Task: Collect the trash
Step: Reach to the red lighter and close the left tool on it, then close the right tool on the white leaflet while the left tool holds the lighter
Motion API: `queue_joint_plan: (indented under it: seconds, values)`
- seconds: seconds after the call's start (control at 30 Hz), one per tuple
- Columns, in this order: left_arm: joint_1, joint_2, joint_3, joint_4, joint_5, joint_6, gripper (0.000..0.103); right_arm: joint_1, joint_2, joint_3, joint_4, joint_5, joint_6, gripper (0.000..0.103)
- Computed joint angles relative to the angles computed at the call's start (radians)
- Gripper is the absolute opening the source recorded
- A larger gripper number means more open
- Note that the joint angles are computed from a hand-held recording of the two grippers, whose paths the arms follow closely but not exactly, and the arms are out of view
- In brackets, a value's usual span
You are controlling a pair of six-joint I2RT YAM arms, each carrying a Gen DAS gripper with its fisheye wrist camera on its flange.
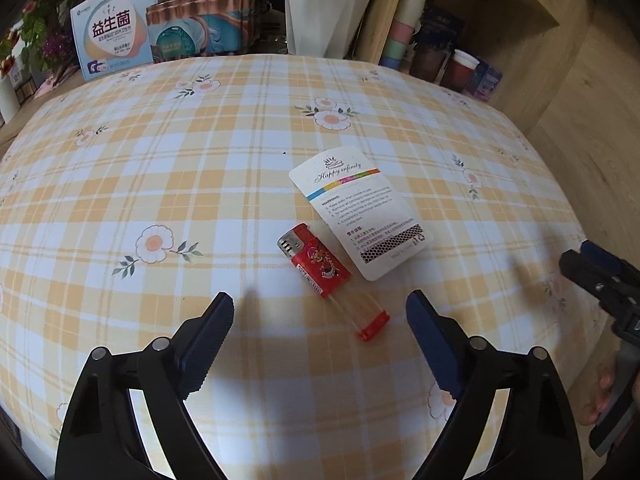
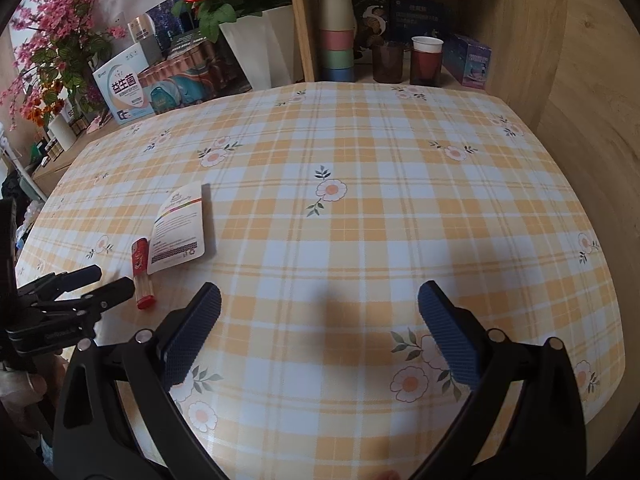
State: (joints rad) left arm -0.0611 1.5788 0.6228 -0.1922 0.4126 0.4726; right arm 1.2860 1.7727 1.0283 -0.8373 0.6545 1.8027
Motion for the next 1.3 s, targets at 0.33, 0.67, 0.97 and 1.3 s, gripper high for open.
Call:
queue_joint_plan:
  seconds: [0.33,0.67,0.97,1.3]
  values:
    - [-0.007,0.095,0.080,-0.013,-0.075,0.097,0.055,-0.042,-0.007,0.001,0.065,0.016,-0.126,0.097]
    - [0.075,0.181,0.190,-0.060,-0.002,0.203,0.025,-0.152,0.081,0.084,0.270,-0.041,-0.445,0.097]
    - [0.246,0.227,0.276,-0.134,0.089,0.249,0.022,-0.278,0.235,0.207,0.417,-0.176,-0.569,0.097]
    - [0.380,0.294,0.391,-0.207,0.161,0.270,0.022,-0.356,0.506,0.571,0.236,-0.252,-0.556,0.098]
